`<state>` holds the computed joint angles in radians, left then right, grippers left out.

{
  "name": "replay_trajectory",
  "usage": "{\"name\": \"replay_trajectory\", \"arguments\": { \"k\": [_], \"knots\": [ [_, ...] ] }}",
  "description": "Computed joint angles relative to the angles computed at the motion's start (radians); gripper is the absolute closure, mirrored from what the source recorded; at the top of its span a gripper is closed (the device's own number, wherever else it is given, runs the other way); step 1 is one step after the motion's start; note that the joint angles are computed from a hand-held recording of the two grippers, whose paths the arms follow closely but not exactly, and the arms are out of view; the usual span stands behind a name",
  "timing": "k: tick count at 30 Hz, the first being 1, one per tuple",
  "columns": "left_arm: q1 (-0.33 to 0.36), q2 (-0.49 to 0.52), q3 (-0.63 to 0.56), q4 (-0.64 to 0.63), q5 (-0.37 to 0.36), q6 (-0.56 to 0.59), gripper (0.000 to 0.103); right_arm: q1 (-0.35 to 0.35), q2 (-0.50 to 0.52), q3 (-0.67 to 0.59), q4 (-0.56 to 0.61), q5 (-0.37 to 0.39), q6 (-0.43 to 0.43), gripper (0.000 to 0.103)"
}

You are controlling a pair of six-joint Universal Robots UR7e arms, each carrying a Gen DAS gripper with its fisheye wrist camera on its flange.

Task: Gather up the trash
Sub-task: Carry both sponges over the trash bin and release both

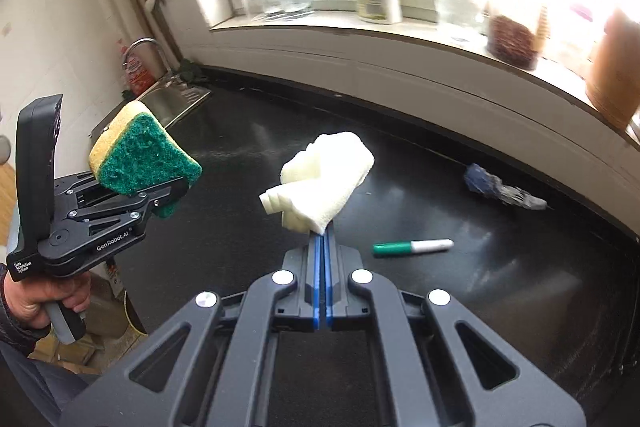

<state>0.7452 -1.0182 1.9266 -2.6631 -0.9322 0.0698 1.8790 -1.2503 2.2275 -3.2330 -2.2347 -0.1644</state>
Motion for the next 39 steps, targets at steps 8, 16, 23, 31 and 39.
{"name": "replay_trajectory", "arguments": {
  "k": [8,16,23,31,39],
  "knots": [
    [0.068,-0.287,0.145,0.107,0.245,-0.179,0.077,0.102,0.299,-0.268,0.158,0.191,-0.114,0.101],
    [0.178,-0.588,0.237,0.352,0.406,-0.441,0.077,0.201,0.580,-0.563,0.390,0.345,-0.182,0.101],
    [0.334,-0.675,0.286,0.265,0.376,-0.392,0.077,0.245,0.791,-0.783,0.567,0.366,-0.215,0.101],
    [0.510,-0.587,0.297,0.017,0.259,-0.252,0.077,0.243,0.985,-0.975,0.716,0.292,-0.228,0.101],
    [0.644,-0.496,0.292,-0.135,0.143,-0.178,0.076,0.241,1.134,-1.153,0.857,0.247,-0.224,0.101]
  ]
}}
